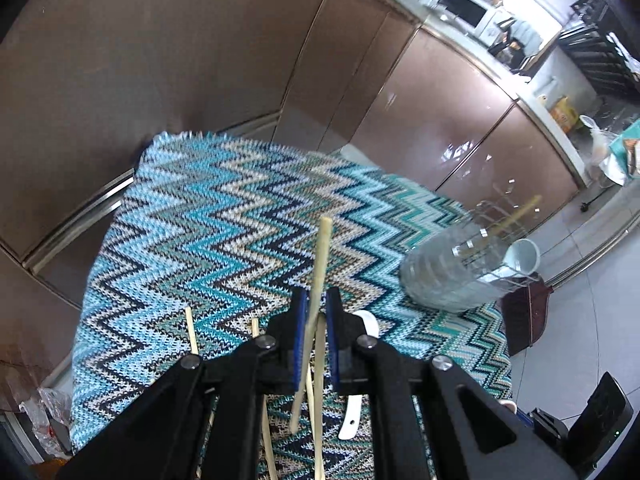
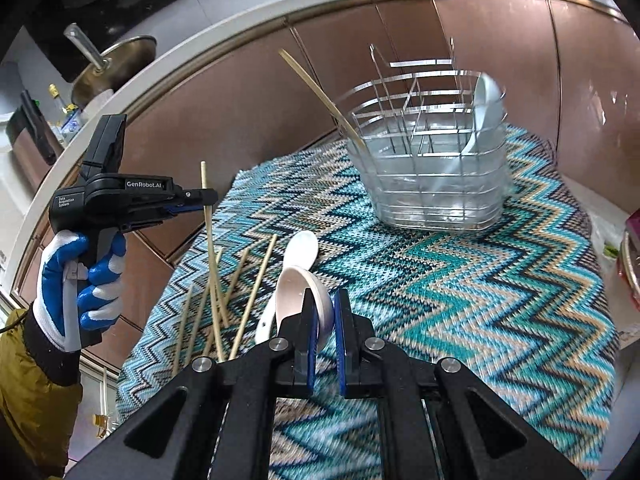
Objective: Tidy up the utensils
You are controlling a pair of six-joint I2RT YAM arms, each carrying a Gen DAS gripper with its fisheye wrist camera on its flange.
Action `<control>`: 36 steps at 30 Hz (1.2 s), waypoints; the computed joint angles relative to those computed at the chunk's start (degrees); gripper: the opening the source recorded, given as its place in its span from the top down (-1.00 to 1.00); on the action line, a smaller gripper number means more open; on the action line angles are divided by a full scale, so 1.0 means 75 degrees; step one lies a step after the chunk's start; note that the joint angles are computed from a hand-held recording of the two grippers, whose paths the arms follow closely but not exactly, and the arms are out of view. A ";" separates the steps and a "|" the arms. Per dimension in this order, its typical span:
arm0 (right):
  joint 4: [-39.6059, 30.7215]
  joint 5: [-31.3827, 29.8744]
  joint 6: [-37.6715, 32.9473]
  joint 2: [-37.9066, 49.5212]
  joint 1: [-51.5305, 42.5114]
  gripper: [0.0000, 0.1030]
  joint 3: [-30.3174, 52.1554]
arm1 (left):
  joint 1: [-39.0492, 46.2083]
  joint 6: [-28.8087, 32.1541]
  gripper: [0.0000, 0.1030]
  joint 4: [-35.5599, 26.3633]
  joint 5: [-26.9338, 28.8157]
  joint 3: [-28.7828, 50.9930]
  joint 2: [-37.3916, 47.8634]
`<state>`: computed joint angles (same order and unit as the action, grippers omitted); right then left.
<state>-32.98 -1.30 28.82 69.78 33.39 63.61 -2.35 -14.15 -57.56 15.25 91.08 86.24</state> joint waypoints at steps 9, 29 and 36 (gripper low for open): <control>-0.0339 0.0555 0.0313 -0.0905 0.0341 0.85 -0.0407 | 0.0026 -0.0228 0.83 0.0145 0.0346 -0.0200 -0.0480; -0.0817 0.1131 0.0677 -0.1945 0.0992 0.85 -0.0428 | 0.0451 0.0168 0.83 -0.0918 0.0984 -0.0245 -0.1989; -0.1205 0.1893 0.0953 -0.2187 0.1796 0.85 -0.0189 | 0.0580 0.0245 0.83 -0.1204 0.1349 -0.0247 -0.2533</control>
